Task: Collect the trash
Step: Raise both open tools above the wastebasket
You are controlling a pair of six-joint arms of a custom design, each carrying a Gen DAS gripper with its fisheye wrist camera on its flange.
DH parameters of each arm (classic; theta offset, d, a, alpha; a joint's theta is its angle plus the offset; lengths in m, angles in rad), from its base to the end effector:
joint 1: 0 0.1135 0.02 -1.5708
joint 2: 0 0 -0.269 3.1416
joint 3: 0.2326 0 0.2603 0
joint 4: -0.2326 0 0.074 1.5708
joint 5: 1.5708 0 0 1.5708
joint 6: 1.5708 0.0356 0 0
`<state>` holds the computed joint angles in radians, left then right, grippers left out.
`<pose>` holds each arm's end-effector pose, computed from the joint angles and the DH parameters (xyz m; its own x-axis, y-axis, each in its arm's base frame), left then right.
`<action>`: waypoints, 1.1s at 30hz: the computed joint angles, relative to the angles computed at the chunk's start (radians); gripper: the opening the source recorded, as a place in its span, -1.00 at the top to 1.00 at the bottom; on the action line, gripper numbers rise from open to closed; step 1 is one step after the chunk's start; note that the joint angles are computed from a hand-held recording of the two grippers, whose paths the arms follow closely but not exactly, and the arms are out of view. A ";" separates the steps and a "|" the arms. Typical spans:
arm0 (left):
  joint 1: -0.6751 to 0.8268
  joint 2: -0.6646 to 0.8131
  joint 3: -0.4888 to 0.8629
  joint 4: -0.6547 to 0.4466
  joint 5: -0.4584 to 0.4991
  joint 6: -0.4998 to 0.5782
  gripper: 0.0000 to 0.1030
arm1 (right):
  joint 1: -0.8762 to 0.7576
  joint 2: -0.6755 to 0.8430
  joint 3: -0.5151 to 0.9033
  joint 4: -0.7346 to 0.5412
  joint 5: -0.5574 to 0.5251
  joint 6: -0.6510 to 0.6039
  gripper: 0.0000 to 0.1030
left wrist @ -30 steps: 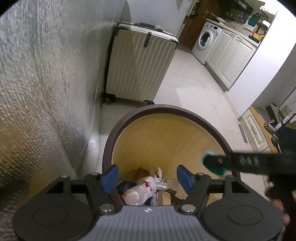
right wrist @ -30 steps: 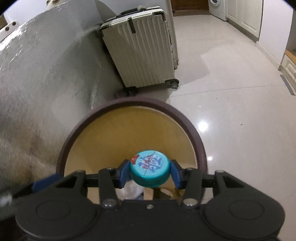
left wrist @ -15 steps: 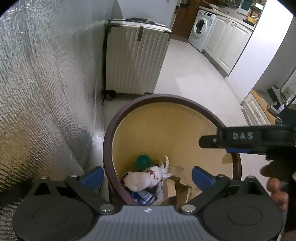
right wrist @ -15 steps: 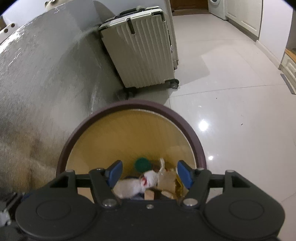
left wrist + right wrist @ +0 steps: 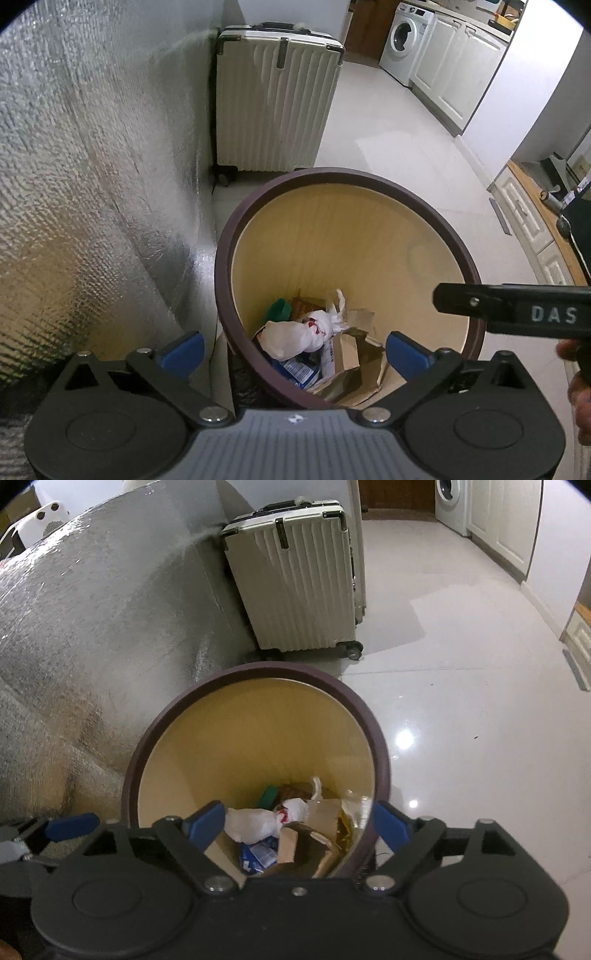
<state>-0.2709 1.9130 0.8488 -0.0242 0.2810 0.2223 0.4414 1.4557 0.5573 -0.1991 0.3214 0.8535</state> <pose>0.3209 -0.0994 0.0787 -0.7486 0.4277 -0.5067 0.5599 0.8171 -0.1374 0.2245 0.0936 0.1240 -0.7363 0.4429 -0.5115 0.4256 0.8909 0.1587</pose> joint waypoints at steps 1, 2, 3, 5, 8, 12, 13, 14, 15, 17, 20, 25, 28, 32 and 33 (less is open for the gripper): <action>0.000 -0.006 -0.003 -0.002 -0.002 0.001 -1.00 | 0.006 -0.014 -0.004 -0.012 0.007 0.005 -0.79; 0.001 -0.016 -0.009 -0.005 -0.003 0.003 -1.00 | 0.015 -0.033 -0.010 -0.024 0.017 0.012 -0.84; 0.002 -0.026 -0.014 -0.010 -0.003 0.005 -1.00 | 0.025 -0.050 -0.016 -0.033 0.026 0.019 -0.88; 0.003 -0.045 -0.025 -0.015 -0.005 0.005 -1.00 | 0.049 -0.070 -0.025 -0.045 0.046 0.036 -0.94; 0.008 -0.077 -0.043 -0.026 0.001 0.009 -1.00 | 0.080 -0.095 -0.032 -0.075 0.080 0.065 -1.00; 0.016 -0.123 -0.064 -0.043 0.005 0.007 -1.00 | 0.117 -0.136 -0.034 -0.134 0.117 0.107 -1.00; 0.017 -0.136 -0.071 -0.046 0.005 0.007 -1.00 | 0.126 -0.145 -0.034 -0.149 0.127 0.116 -1.00; 0.017 -0.150 -0.077 -0.049 0.004 0.004 -1.00 | 0.136 -0.153 -0.034 -0.164 0.137 0.127 -1.00; 0.019 -0.166 -0.084 -0.053 0.003 0.004 -1.00 | 0.146 -0.163 -0.031 -0.186 0.147 0.140 -1.00; 0.021 -0.195 -0.100 -0.056 0.003 0.002 -1.00 | 0.176 -0.187 -0.029 -0.229 0.169 0.170 -1.00; 0.030 -0.236 -0.113 -0.078 0.009 0.008 -1.00 | 0.221 -0.222 -0.025 -0.292 0.205 0.220 -1.00; 0.040 -0.293 -0.139 -0.098 0.012 0.017 -1.00 | 0.297 -0.267 -0.016 -0.399 0.259 0.310 -1.00; 0.054 -0.336 -0.154 -0.118 0.020 0.028 -1.00 | 0.344 -0.291 -0.010 -0.461 0.285 0.365 -1.00; 0.062 -0.397 -0.174 -0.142 0.029 0.039 -1.00 | 0.408 -0.302 0.007 -0.545 0.319 0.445 -1.00; 0.064 -0.411 -0.181 -0.145 0.030 0.042 -1.00 | 0.422 -0.306 0.010 -0.563 0.326 0.465 -1.00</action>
<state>-0.2073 1.5017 0.6678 -0.1695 0.3111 0.2641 0.8635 1.1499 0.5677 -0.7625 0.6474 1.3183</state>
